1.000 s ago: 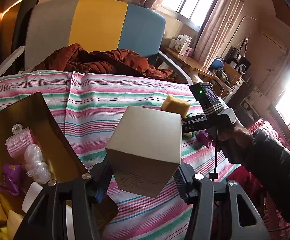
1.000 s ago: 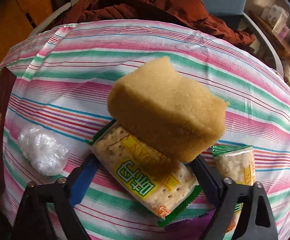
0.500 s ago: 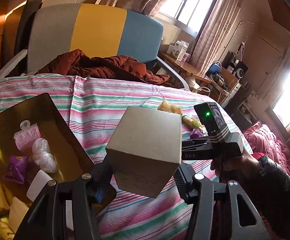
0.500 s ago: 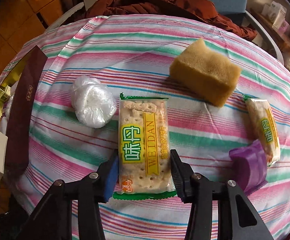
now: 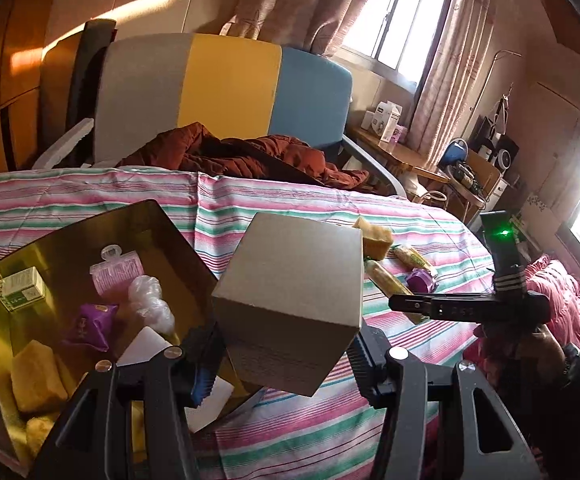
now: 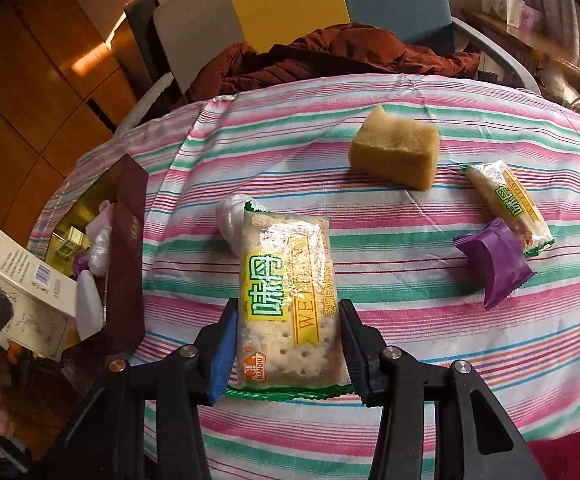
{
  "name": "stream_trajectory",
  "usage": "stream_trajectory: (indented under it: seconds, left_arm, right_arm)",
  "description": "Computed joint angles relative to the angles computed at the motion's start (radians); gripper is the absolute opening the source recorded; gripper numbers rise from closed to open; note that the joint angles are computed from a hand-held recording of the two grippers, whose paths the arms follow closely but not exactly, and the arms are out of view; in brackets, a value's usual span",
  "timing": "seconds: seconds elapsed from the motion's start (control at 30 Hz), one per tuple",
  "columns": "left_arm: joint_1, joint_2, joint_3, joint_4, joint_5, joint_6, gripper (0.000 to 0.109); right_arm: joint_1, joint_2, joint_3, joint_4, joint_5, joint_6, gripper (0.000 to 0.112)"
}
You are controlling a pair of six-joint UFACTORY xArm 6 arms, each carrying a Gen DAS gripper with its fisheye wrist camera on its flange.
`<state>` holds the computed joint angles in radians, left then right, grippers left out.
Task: Organize objects
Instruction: 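Carry the box and biscuit pack to the gold tray and release both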
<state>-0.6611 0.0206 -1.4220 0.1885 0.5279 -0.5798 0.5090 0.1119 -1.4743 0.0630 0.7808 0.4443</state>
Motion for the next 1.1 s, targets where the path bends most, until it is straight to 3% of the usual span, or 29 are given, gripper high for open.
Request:
stream_trajectory:
  seconds: [0.27, 0.57, 0.87, 1.1]
  left_arm:
    - [0.003, -0.063, 0.050, 0.158, 0.035, -0.125, 0.056]
    - [0.024, -0.146, 0.135, 0.243, 0.057, -0.219, 0.056]
    - [0.101, -0.252, 0.266, 0.213, 0.021, -0.253, 0.056]
    - [0.218, -0.305, 0.328, 0.077, -0.034, -0.186, 0.056]
  right_arm:
    - [0.054, -0.033, 0.012, 0.012, -0.071, -0.002, 0.048]
    - [0.140, 0.086, -0.159, 0.053, -0.052, -0.079, 0.048]
    - [0.214, 0.261, -0.407, 0.047, 0.036, -0.136, 0.048]
    - [0.261, 0.415, -0.644, 0.031, 0.115, -0.154, 0.048]
